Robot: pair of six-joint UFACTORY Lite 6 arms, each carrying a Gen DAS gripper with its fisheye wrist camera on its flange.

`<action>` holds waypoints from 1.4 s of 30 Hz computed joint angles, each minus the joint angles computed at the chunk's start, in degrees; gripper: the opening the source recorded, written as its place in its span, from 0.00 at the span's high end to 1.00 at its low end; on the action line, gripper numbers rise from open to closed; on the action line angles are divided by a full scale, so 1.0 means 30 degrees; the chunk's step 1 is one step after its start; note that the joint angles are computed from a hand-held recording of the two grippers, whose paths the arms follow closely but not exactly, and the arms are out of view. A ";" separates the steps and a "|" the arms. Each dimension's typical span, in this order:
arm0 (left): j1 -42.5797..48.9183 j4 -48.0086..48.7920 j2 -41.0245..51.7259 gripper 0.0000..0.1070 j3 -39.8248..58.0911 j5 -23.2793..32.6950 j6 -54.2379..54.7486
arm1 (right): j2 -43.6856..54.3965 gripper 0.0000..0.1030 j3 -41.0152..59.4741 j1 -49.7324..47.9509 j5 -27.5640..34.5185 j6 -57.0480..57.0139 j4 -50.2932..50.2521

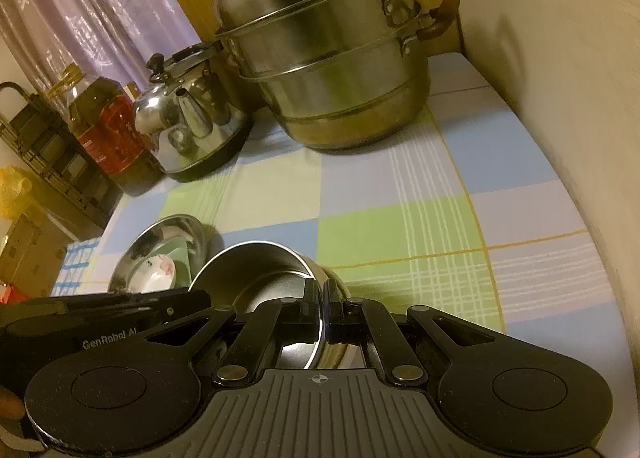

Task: Organize plates and bowls
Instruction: 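Lift and carry the nested bowl stack with the left gripper toward the steel plate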

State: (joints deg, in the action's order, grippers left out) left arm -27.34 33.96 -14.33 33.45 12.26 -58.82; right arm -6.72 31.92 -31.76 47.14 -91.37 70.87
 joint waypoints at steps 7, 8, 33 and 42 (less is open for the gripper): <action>0.0299 -0.1909 -0.0187 0.75 -0.0179 -0.0132 0.1489 | -0.0042 0.86 0.0301 -0.0295 0.0505 0.0572 -0.0275; 0.0361 -0.2148 -0.0044 0.74 -0.0155 -0.0231 0.1671 | -0.0121 0.68 0.0241 -0.0310 0.0482 0.0505 -0.0215; 0.1203 -0.6691 0.2117 0.78 -0.0328 -0.1987 0.4387 | 0.3461 0.70 0.0797 0.1903 -0.2345 0.1425 0.0764; 0.1825 -0.5175 -0.0707 0.79 -0.2084 -0.0164 0.2241 | 0.2516 0.70 0.0225 0.3546 -0.2442 0.2847 -0.0362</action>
